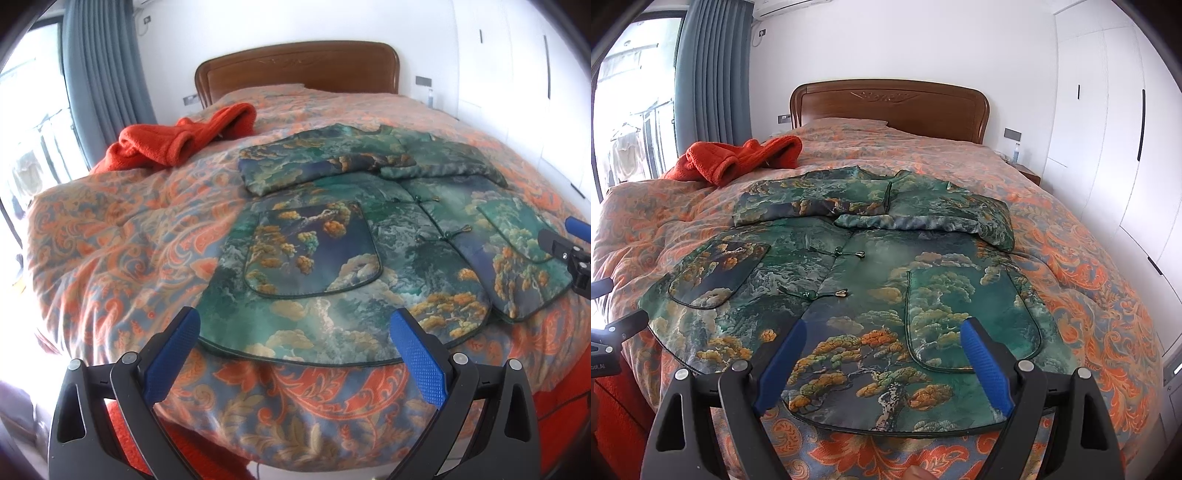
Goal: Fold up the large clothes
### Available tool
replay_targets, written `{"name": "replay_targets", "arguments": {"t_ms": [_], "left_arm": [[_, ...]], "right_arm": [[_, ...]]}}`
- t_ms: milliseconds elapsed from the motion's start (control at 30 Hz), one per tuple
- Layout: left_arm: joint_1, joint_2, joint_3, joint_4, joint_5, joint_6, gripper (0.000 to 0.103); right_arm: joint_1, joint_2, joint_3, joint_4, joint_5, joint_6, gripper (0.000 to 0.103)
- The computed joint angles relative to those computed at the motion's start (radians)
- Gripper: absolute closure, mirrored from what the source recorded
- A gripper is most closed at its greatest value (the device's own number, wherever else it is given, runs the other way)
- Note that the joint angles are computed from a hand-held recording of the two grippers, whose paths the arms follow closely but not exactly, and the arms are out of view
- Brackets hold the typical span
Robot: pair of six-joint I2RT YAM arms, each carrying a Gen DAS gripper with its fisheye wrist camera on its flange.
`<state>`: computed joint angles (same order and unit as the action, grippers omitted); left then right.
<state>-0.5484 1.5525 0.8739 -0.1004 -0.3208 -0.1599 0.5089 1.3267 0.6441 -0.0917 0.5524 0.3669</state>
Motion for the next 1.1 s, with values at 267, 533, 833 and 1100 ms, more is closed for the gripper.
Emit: {"name": "replay_targets", "arguments": {"t_ms": [267,533,833,1100], "left_arm": [[0.010,0.004,0.003,-0.009,-0.011,0.006,0.001],[0.046,0.063,0.087,-0.112,-0.058,-0.017,0.001],[0.056,0.101,0.122,-0.146,-0.055,-0.023,0.001],[0.069,0.129,0.148,-0.162,-0.036,-0.020,0.001]], "right_arm": [[0.012,0.011,0.010,-0.004,0.002,-0.004,0.016],[0.001,-0.019,0.008,-0.010,-0.001,0.000,0.016],[-0.053,-0.060,-0.029,-0.029,-0.003,0.001,0.016],[-0.122,-0.088,-0.063,-0.044,-0.033,0.003,0.016]]}}
